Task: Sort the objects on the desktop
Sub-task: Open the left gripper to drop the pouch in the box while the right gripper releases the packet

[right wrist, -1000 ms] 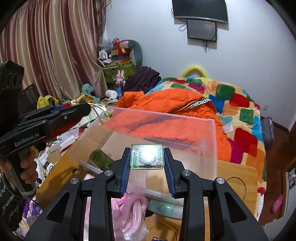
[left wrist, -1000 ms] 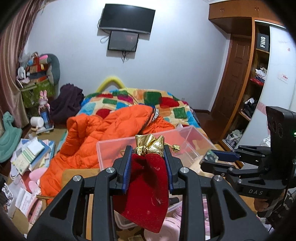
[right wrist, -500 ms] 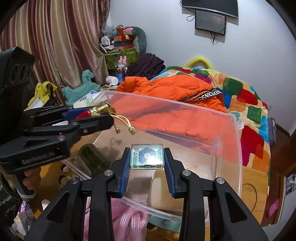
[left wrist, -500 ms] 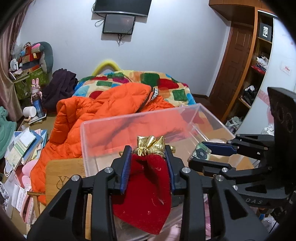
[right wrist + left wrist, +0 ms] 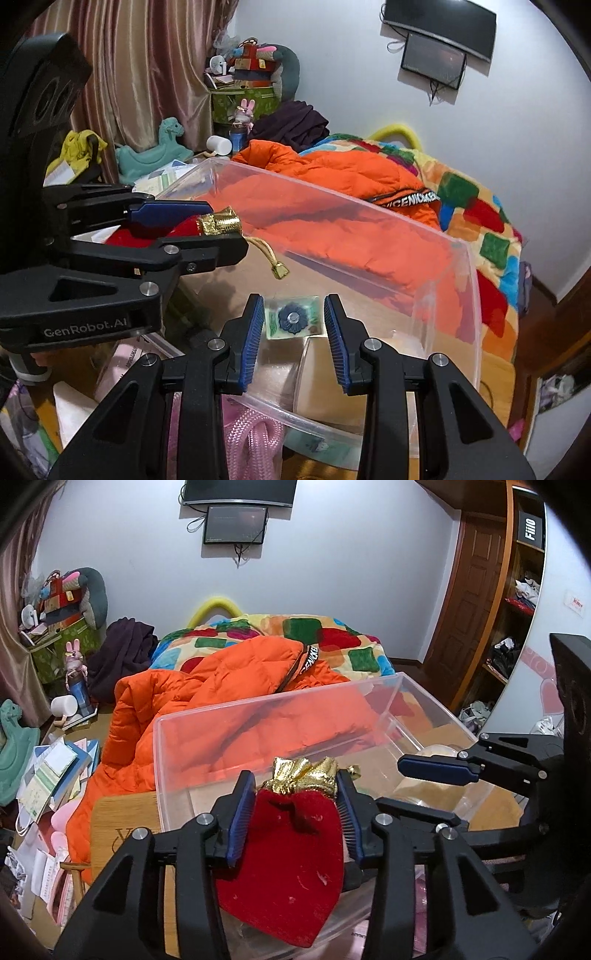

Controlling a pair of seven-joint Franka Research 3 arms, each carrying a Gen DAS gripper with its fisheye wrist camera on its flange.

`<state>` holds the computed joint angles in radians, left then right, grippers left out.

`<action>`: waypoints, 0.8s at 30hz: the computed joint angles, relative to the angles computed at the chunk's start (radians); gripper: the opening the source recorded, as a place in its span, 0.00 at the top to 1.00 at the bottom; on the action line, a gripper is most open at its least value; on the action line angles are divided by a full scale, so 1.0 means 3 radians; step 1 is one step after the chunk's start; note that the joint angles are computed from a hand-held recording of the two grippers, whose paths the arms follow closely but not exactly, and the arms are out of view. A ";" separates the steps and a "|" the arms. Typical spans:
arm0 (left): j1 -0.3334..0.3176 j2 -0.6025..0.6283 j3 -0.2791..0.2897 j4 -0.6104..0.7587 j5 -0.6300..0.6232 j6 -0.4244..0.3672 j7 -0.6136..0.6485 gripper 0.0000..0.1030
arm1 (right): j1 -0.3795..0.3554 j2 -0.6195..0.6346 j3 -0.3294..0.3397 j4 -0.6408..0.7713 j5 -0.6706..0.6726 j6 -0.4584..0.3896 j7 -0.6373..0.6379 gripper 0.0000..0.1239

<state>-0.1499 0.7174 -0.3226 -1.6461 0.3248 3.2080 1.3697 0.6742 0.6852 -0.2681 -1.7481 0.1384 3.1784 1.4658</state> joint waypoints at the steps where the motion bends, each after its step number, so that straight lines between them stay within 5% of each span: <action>1: 0.0002 -0.0013 -0.0001 -0.0012 0.0000 0.0007 -0.0004 0.54 | 0.0046 -0.0006 -0.0048 -0.0019 -0.0006 0.0014 0.0007 0.75; 9: -0.0049 -0.0184 0.0100 -0.0186 0.0029 0.0149 -0.0089 0.37 | 0.0577 -0.0066 -0.0568 -0.0271 0.0174 0.0309 0.0023 0.59; 16: -0.0280 -0.0456 0.0410 -0.0470 0.0046 0.0417 -0.0299 0.26 | 0.1116 -0.0149 -0.1051 -0.0568 0.0629 0.0558 -0.0159 0.42; 18: -0.0416 -0.0539 0.0574 -0.0566 0.0023 0.0507 -0.0347 0.19 | 0.1262 -0.0183 -0.1167 -0.0667 0.0778 0.0626 -0.0222 0.40; 24: -0.1262 -0.0788 0.1435 -0.0915 -0.0456 0.0823 -0.0156 0.11 | 0.1430 -0.0423 -0.1206 -0.0997 0.1155 0.0892 -0.0429 0.35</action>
<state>-0.5284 0.4810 0.1081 -1.9208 0.1881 3.4548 1.3231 1.1031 0.5585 -0.6298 -2.0471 0.4850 3.4461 1.3372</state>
